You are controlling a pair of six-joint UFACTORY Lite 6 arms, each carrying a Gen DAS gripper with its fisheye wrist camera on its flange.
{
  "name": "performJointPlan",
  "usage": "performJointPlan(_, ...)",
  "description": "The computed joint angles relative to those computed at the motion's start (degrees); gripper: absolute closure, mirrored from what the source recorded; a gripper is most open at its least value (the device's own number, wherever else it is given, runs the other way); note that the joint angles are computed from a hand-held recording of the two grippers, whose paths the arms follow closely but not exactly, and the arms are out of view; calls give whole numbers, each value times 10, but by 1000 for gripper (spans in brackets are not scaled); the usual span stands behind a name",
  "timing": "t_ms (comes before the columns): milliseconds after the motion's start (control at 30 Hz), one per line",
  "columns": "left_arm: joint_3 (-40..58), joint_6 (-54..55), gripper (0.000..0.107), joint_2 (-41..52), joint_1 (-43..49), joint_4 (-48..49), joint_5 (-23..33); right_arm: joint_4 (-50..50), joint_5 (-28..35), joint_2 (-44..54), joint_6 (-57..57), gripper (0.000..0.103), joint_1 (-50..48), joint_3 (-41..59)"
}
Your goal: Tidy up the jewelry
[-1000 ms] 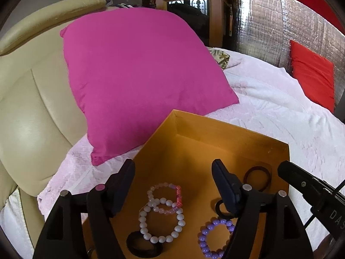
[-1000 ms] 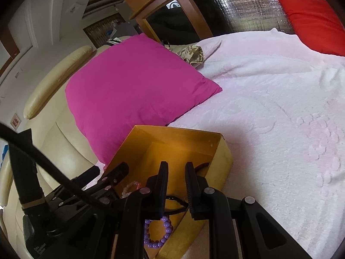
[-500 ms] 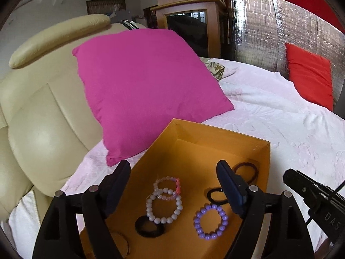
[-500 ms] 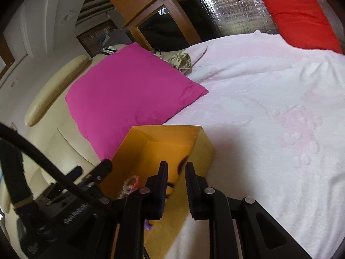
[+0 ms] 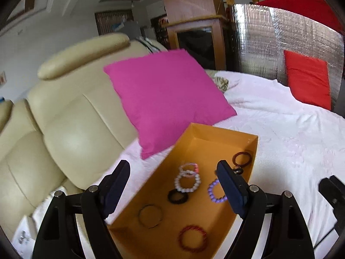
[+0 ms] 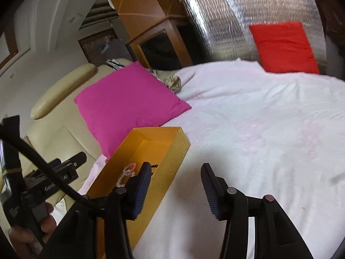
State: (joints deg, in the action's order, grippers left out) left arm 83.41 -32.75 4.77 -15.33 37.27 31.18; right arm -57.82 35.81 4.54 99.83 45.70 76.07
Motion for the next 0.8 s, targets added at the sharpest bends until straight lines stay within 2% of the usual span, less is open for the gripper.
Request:
performJointPlan(67, -30, 7, 22, -57, -1, 6, 14, 2, 53, -19, -14, 42, 43, 6)
performJointPlan(133, -46, 27, 21, -99, 2, -5, 22, -4, 110, -35, -17, 38, 91, 16)
performJointPlan(200, -62, 43, 20, -144, 4, -6, 34, -16, 178, -44, -14, 37, 151, 36)
performJointPlan(367, -85, 116, 20, -246, 28, -51, 54, -32, 294, -28, -18, 31, 261, 108)
performJointPlan(600, -82, 242, 11, -319, 113, -160, 65, -45, 416, 54, -49, 28, 363, 249)
performJointPlan(800, -70, 443, 11, -363, 251, -346, 81, -55, 480, 138, -97, 26, 411, 388)
